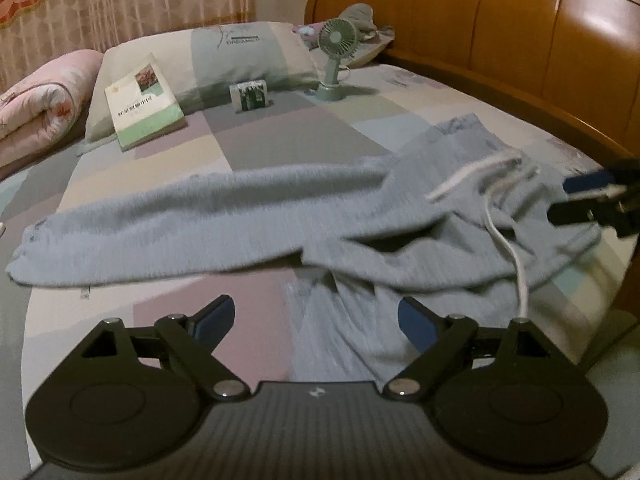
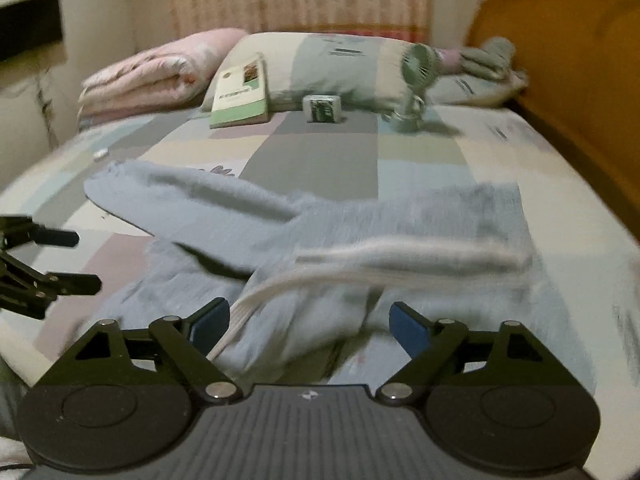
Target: Fold clothes
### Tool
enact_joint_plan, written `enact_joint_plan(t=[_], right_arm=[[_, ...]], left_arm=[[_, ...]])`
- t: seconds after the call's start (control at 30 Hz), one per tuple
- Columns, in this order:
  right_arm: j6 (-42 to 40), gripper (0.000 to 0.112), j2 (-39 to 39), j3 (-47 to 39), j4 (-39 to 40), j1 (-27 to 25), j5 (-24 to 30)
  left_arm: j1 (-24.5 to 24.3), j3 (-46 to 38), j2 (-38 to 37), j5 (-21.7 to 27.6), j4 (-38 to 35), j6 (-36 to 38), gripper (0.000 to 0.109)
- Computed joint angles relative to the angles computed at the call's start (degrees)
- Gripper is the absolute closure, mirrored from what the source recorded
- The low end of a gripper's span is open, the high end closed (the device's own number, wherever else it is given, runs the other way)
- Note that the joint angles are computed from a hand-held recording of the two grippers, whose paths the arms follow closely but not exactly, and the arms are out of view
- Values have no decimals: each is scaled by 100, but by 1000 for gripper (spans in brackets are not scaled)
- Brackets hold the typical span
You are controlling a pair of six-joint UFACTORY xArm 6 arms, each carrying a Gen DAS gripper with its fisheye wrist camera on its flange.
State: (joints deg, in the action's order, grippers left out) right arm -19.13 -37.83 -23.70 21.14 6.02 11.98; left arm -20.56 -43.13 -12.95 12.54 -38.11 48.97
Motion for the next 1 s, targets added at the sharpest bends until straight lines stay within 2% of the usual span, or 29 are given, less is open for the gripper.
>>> enact_joint_plan(t=[0.1,0.2,0.3,0.4,0.5,0.6,0.8,1.0], right_arm=[[-1383,34,1054,-1052,764,-246,302],[-2298,42,2205,-2280,1142,-533,835],[-2850,46,3237,-3368,1195,-666,1198],[-3654,46,4169,-4361,1409,-698,1558],[-4295,46,4959,-5176,1285,-696,1878],[-4542,46,5574,-5881,1100,-720,2358],[-4756,46,6497,-7014,1085,-843,3376],[-4651,46,6644,-7211,1081,-973,3835]], left_arm=[[46,-521,476,75,223,-314,19],[40,-1060,943,210,452,-608,18],[-80,-1463,1325,245,195,-359,18],[-214,-1808,1668,285,-78,-107,17],[-327,-2068,1960,347,-323,64,17],[-395,-2236,2143,456,-568,285,17],[-461,-2469,2441,665,-389,224,17],[-491,-2496,2546,724,-500,359,17]])
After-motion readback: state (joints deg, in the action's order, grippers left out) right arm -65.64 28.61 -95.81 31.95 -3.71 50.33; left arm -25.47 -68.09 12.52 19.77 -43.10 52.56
